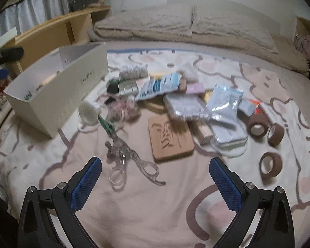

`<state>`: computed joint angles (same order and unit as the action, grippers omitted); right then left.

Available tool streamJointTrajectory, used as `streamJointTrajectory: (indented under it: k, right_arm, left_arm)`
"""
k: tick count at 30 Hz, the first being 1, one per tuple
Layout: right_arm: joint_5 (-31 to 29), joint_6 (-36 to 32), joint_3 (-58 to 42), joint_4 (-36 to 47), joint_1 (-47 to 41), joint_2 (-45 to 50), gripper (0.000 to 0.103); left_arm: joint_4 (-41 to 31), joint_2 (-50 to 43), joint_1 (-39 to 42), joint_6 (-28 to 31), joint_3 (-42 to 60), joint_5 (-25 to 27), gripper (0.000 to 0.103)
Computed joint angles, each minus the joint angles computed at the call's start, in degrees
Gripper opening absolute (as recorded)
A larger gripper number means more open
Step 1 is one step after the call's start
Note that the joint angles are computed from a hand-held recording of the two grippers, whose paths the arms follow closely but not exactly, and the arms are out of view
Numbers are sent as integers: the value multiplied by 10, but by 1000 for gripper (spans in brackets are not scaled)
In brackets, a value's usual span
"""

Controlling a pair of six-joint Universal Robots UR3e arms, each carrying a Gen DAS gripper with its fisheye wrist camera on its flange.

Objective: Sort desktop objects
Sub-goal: 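Move both open tools over the scattered items toward the green clothespin and clear clamp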

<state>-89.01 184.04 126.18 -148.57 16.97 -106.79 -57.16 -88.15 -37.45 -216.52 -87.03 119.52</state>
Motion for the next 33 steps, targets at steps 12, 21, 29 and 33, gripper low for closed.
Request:
streamJointTrajectory:
  k: [12,21,29,33]
  right_arm:
    - [-33,4,-5,-15,34,83,103]
    - [-49,4,-12,-20,37,127,103]
    - [-62,-9,-46,45,45,134,103]
    - [-51,-31,-21,54,31,102,103]
  left_arm:
    - [-7,-11,-4,3,11,1,103]
    - [-12,-30,-11,7,24,6,103]
    - [-17,-51,-18,13,37,12,103]
    - [-20,-59,-20,14,44,13,103]
